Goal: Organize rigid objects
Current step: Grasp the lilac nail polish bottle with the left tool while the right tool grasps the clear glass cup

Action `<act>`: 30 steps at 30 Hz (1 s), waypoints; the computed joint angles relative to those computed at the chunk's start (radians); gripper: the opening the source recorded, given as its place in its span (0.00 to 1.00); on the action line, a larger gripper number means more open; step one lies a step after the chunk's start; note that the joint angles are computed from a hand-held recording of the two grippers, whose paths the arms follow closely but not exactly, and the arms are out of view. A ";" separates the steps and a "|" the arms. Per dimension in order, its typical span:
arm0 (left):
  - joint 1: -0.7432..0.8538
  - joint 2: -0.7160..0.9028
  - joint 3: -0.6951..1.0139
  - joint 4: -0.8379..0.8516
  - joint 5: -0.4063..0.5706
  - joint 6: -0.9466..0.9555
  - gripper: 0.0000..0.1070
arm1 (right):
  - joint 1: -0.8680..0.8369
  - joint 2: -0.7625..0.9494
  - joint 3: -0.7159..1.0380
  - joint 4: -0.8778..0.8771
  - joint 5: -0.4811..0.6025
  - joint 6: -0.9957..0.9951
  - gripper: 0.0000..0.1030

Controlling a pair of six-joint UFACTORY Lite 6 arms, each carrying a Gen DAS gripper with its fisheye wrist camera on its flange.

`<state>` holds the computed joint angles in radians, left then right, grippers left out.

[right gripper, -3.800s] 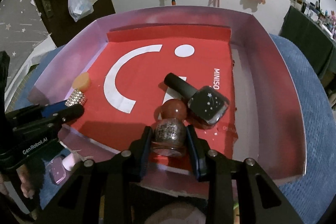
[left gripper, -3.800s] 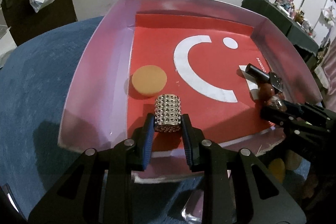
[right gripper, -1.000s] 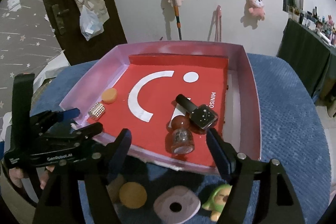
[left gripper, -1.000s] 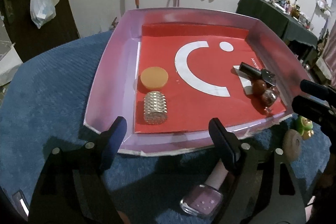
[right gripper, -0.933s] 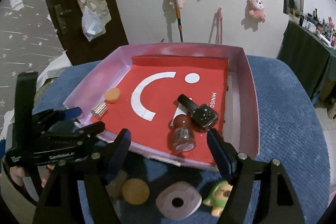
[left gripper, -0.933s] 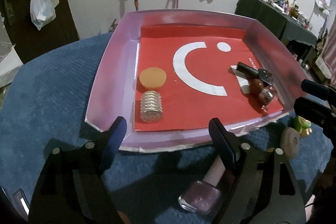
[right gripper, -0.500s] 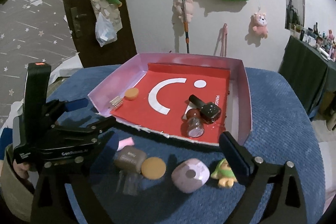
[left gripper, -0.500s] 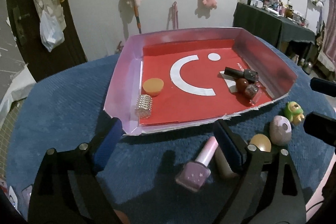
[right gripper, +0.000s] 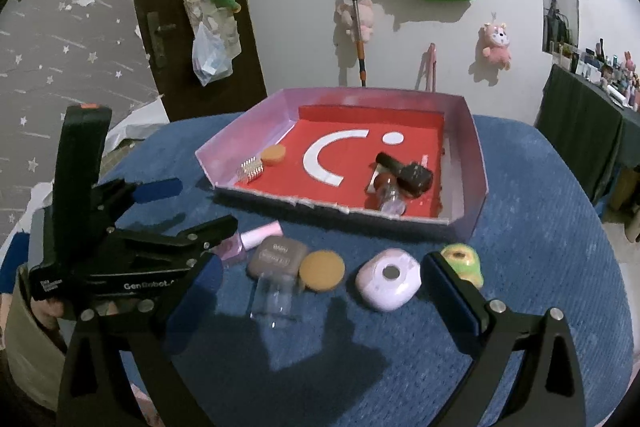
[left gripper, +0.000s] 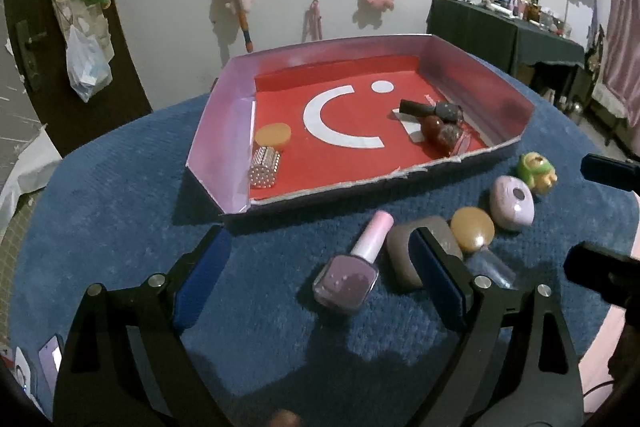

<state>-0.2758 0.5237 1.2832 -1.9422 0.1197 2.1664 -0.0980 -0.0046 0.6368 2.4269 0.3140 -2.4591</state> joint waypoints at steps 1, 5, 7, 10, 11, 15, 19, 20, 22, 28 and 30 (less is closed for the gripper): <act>-0.001 -0.005 -0.013 -0.080 0.000 0.079 0.85 | 0.011 -0.001 -0.013 0.048 -0.002 -0.048 0.98; 0.015 -0.019 -0.047 -0.050 0.039 0.062 0.85 | 0.037 0.007 -0.047 0.112 0.008 -0.105 0.93; 0.022 -0.026 -0.062 -0.016 0.058 0.040 0.85 | 0.043 0.027 -0.052 0.113 0.015 -0.101 0.89; 0.025 -0.028 -0.075 0.009 0.065 0.032 0.85 | 0.052 0.065 -0.046 0.090 0.025 -0.072 0.84; 0.026 -0.028 -0.077 0.001 0.067 0.042 0.85 | 0.057 0.076 -0.043 0.076 0.028 -0.057 0.83; 0.036 -0.023 -0.082 0.011 0.075 0.039 0.83 | 0.088 0.124 -0.029 0.106 0.034 -0.068 0.78; 0.050 0.005 -0.053 0.170 0.084 -0.114 0.72 | 0.108 0.168 -0.010 0.163 0.029 -0.107 0.70; 0.054 0.018 -0.039 0.251 0.089 -0.193 0.67 | 0.107 0.179 -0.005 0.163 0.031 -0.107 0.68; 0.059 0.039 -0.019 0.347 0.094 -0.285 0.60 | 0.107 0.199 0.004 0.169 0.030 -0.113 0.61; 0.052 0.059 -0.012 0.373 0.101 -0.297 0.59 | 0.111 0.226 0.023 0.160 0.033 -0.097 0.59; 0.050 0.077 0.009 0.451 0.096 -0.379 0.59 | 0.117 0.236 0.032 0.160 0.034 -0.098 0.58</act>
